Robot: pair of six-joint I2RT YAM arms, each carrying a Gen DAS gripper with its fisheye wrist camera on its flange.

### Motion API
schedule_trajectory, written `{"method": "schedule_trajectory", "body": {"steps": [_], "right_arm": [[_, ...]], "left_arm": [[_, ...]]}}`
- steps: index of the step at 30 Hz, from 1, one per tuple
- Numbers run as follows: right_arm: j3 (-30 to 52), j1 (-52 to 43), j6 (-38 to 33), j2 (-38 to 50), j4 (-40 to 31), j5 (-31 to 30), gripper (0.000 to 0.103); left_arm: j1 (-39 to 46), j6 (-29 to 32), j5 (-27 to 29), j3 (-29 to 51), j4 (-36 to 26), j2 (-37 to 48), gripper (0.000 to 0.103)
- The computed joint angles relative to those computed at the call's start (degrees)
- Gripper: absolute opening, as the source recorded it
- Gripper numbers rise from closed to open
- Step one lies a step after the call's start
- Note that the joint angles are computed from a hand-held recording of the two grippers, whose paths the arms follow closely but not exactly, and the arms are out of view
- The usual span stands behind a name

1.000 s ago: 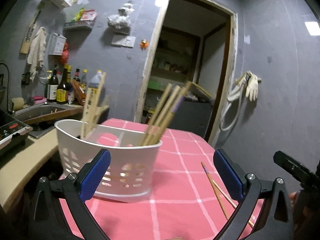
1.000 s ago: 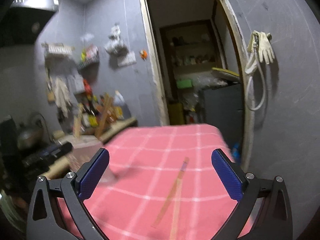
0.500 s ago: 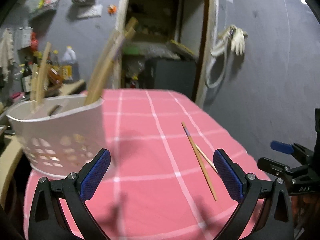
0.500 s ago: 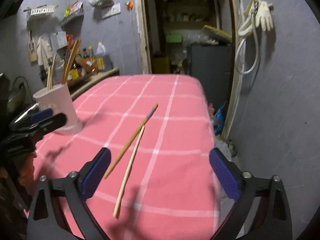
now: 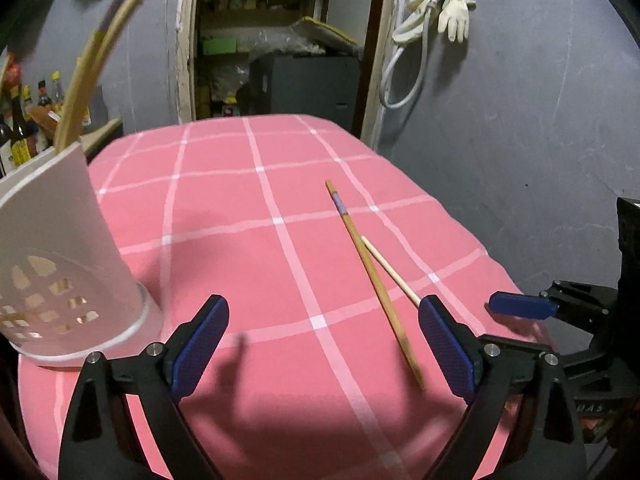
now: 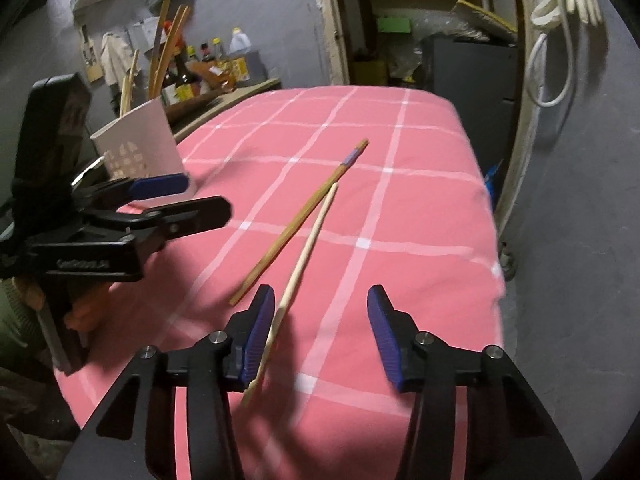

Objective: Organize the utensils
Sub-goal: 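Move both open tools back toward the last two chopsticks, then close the left tool on the purple-banded chopstick while the right tool grasps the plain one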

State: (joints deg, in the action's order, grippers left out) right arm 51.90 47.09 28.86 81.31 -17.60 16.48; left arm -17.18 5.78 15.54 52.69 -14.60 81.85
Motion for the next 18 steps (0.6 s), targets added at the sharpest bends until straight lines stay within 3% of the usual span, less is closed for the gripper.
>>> {"method": "schedule_trajectory", "body": {"steps": [3,9,13,15,18], "right_arm": [[1.11,-0.66,-0.91,1.69,0.08,-1.61,0.038],[3.55,-2.51,-2.13,4.62,-0.95,-4.65,0.025],[4.03,-4.08,-2.33,4.97,-1.55,-5.27,0.010],[3.90,-5.12,-2.21,5.22,-1.36,-5.54,0.008],[3.34,-6.64,-1.79,4.81,-1.12,-6.00,0.006]], "left_arm": [[0.22,0.11,0.52,1.96,-1.36,2.44,0.083],[0.24,0.71,1.51,4.20,-3.57,4.78,0.076],[-0.59,1.21,2.20,6.13,-4.77,6.72,0.075],[-1.02,1.70,2.58,6.86,-5.19,7.49,0.075],[-1.90,2.26,2.36,8.40,-6.10,9.14,0.062]]}}
